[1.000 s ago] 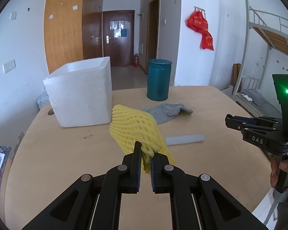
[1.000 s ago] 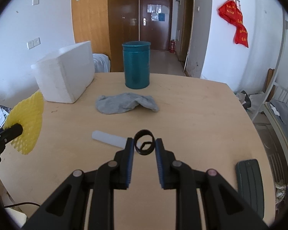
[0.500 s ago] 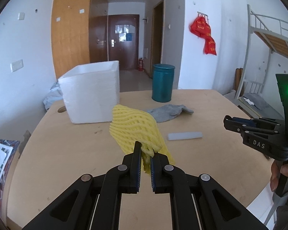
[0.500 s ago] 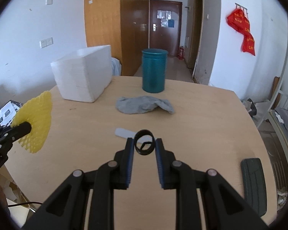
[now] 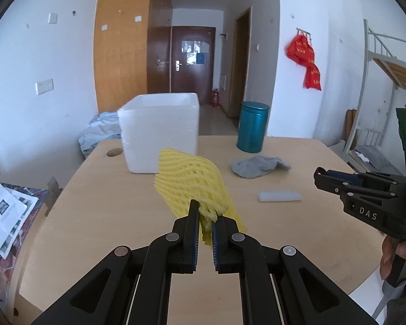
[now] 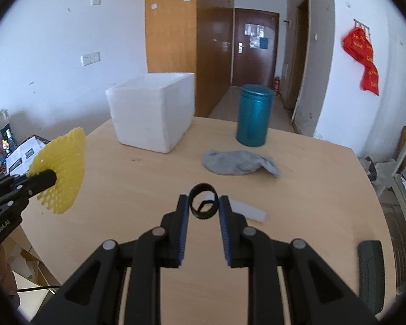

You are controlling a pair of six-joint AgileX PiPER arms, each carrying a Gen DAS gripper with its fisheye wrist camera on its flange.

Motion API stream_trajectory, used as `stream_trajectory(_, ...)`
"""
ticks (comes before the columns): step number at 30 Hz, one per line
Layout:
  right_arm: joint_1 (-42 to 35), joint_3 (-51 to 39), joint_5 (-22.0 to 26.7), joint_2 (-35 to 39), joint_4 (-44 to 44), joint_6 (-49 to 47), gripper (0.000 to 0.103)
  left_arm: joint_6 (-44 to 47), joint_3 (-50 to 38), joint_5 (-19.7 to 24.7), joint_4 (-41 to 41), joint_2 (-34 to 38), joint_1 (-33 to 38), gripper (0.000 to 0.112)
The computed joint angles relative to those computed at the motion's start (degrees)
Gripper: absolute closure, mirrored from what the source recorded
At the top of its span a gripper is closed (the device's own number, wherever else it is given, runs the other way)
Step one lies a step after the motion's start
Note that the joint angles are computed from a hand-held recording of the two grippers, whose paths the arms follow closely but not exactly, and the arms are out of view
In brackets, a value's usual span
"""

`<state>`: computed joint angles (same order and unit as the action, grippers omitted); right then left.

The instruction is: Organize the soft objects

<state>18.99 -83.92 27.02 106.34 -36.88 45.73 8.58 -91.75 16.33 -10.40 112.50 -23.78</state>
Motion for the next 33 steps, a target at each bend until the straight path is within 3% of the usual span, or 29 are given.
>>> stream_trajectory(17, 3.2, -9.5, 0.23, 5.75, 6.07, -7.76, 0.077, -4.48, 1.72, -0.42, 3.73, -2.31, 3.29, 0.104)
stream_trajectory(33, 3.05, -24.15, 4.77, 13.21, 13.96, -18.07, 0.077, 1.32, -5.96, 2.3, -2.94, 1.41, 6.76, 0.104)
